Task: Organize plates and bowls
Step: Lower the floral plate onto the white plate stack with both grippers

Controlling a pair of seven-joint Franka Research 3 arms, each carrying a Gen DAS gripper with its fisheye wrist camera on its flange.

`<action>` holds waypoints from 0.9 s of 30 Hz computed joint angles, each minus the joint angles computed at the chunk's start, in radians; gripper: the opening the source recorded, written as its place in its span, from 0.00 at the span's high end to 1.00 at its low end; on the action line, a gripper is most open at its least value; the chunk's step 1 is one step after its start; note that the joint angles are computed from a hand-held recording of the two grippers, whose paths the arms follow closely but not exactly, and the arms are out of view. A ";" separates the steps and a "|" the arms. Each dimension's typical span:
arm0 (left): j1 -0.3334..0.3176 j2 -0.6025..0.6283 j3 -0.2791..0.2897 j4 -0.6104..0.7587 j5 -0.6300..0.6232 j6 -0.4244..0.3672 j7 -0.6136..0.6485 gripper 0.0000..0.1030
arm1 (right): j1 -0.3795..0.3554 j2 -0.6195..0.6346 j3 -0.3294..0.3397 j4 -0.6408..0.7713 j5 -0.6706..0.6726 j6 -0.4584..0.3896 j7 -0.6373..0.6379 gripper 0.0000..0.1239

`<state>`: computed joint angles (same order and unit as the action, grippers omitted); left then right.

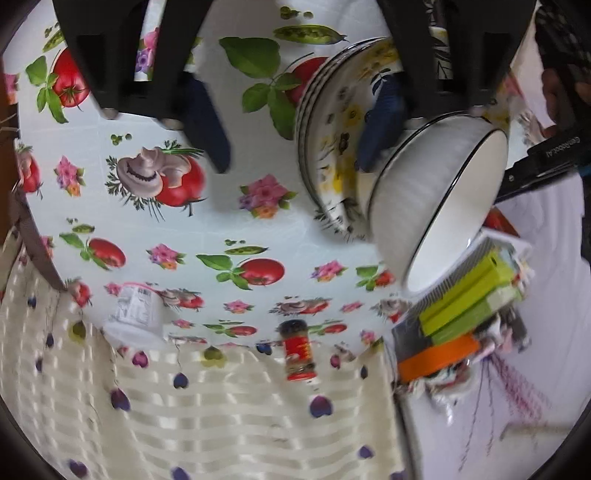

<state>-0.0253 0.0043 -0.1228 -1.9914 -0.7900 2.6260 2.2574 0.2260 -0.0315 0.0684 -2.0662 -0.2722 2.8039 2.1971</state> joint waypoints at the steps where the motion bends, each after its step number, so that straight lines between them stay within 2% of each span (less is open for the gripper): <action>1: 0.000 -0.004 0.000 -0.004 0.014 0.000 -0.008 0.62 | 0.002 -0.007 -0.007 -0.014 0.078 0.021 -0.052 0.37; 2: -0.001 -0.007 0.000 -0.009 0.033 0.004 -0.020 0.62 | 0.000 -0.018 -0.009 -0.028 0.101 0.033 -0.057 0.37; 4: -0.003 -0.019 0.000 -0.024 0.045 0.009 -0.028 0.62 | -0.015 -0.029 0.000 -0.034 0.043 0.023 -0.003 0.37; 7: -0.011 -0.033 0.003 -0.038 0.065 0.025 -0.036 0.62 | -0.019 -0.050 0.010 -0.055 0.045 0.033 -0.001 0.37; 9: -0.018 -0.049 0.009 -0.053 0.071 0.034 -0.036 0.62 | -0.031 -0.065 0.026 -0.064 -0.009 0.024 0.039 0.37; 13: -0.042 -0.101 0.018 -0.115 0.103 0.100 -0.051 0.62 | -0.042 -0.106 0.049 -0.101 -0.043 0.048 0.063 0.37; 21: -0.123 -0.209 0.067 -0.258 0.130 0.180 -0.065 0.62 | -0.110 -0.201 0.150 -0.195 -0.172 0.066 0.199 0.35; 23: -0.137 -0.243 0.068 -0.314 0.167 0.226 -0.096 0.62 | -0.121 -0.223 0.173 -0.219 -0.197 0.065 0.225 0.35; 27: -0.185 -0.285 0.100 -0.378 0.203 0.264 -0.119 0.61 | -0.150 -0.259 0.225 -0.256 -0.256 0.056 0.282 0.35</action>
<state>-0.2103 -0.2807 -0.0225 -2.3691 -0.5869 2.8902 2.1379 0.0755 -0.2905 0.2938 -2.3222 -0.5279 2.8600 2.4794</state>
